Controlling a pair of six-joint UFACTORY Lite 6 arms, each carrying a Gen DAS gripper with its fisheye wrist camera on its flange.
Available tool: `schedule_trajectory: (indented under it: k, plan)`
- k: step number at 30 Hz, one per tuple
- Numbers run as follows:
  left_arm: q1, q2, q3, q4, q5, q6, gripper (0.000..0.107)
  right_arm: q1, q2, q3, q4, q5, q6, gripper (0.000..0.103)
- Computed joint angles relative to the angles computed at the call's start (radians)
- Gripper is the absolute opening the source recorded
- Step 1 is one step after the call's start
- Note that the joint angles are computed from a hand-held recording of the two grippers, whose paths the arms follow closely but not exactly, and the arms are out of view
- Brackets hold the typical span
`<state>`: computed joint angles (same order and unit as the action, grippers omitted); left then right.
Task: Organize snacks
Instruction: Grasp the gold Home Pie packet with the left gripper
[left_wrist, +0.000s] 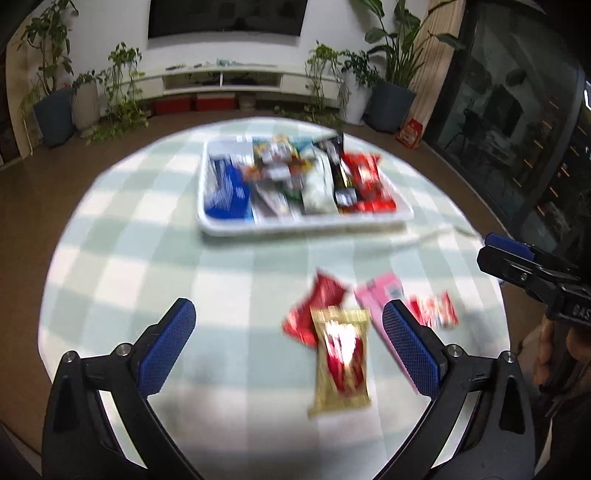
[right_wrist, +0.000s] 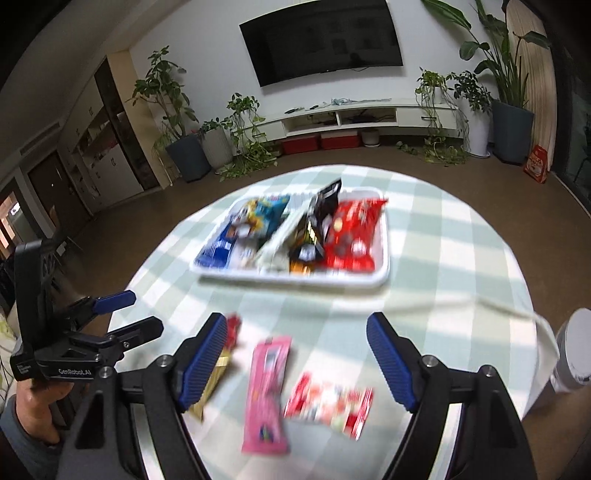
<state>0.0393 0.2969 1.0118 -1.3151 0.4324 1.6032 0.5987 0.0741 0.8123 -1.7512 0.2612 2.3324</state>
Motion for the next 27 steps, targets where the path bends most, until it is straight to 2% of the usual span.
schedule_trajectory:
  k: [2, 4, 9, 15, 18, 22, 25, 27]
  plan:
    - [-0.023, -0.055, -0.106, -0.084, -0.061, 0.094, 0.103, 0.064, -0.028, -0.063, -0.027, 0.042, 0.075, 0.083]
    - [-0.033, -0.081, -0.174, -0.178, -0.077, 0.189, 0.103, 0.111, -0.044, -0.104, -0.036, 0.079, 0.124, 0.083]
    - [-0.08, -0.087, -0.24, -0.377, -0.11, 0.377, 0.103, 0.146, -0.079, -0.188, -0.102, 0.101, 0.27, 0.083]
    - [-0.146, 0.005, -0.158, -0.382, -0.174, 0.363, 0.103, 0.153, -0.101, -0.251, -0.154, 0.117, 0.374, 0.083]
    - [-0.176, 0.054, -0.111, -0.395, -0.22, 0.375, 0.103, 0.161, -0.08, -0.241, -0.144, 0.124, 0.358, 0.083]
    - [-0.192, 0.112, -0.071, -0.454, -0.243, 0.434, 0.103, 0.167, -0.051, -0.228, -0.165, 0.122, 0.376, 0.083]
    - [-0.178, 0.147, -0.043, -0.4, -0.221, 0.379, 0.102, 0.171, -0.041, -0.222, -0.155, 0.126, 0.361, 0.083]
    - [-0.173, 0.151, -0.041, -0.433, -0.218, 0.416, 0.102, 0.172, -0.036, -0.217, -0.145, 0.127, 0.345, 0.083]
